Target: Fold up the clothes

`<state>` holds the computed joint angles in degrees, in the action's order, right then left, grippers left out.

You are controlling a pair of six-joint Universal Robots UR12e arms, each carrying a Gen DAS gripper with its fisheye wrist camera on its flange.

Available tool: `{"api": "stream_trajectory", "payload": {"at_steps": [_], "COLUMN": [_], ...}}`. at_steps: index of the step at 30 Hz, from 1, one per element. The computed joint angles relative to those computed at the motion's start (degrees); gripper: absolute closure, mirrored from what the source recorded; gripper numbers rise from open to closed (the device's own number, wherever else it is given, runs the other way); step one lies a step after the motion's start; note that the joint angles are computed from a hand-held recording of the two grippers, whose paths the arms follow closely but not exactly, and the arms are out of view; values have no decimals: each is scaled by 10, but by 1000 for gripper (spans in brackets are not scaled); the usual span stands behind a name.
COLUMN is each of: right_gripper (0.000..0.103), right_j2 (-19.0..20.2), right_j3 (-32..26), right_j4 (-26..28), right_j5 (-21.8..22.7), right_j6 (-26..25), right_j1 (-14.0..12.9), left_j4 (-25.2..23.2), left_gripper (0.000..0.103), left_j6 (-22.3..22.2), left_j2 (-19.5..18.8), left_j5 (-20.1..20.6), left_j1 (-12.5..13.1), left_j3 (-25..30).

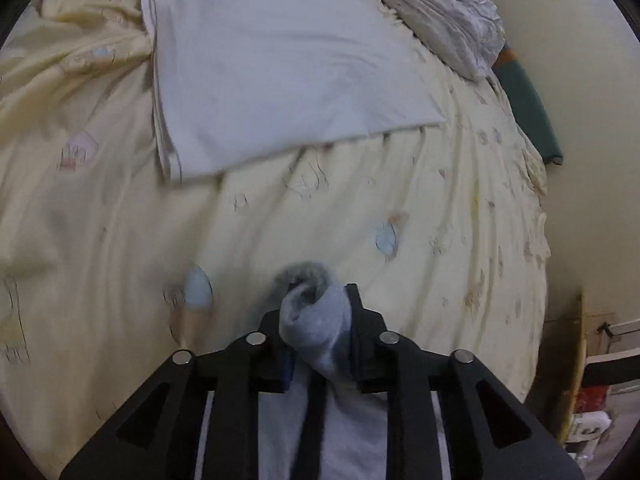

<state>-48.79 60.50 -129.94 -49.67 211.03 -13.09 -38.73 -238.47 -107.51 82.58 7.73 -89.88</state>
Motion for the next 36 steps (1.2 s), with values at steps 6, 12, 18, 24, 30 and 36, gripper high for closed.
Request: {"api": "stream_trajectory", "payload": {"at_steps": [6,12,18,24,30,36], "right_gripper": [39,39,42,42,44,44], "right_j2": [-14,-22,-46,4,44,-3], "right_j3": [9,-38,11,-19,-105,-39], "right_j4": [-27,171,103,52,101,114], "right_j5": [35,3,-221,-291,-267,-190], "right_j6": [-52,-335,-588,-588,-506,-621], "right_j1": [-8,30,122,153,150,182], "left_j4": [50,-43,-120,-198,-180,-173], "left_gripper": [4,5,22,6,6,6], "left_j6": [24,193,306,266,214,284], "left_j2": [30,23,-38,-103,-89,-78], "left_j5": [24,7,51,145,143,145], "left_j1": [15,-18,-68,-80,-75,-104], "left_j3": [-31,7,73,145,134,133]}}
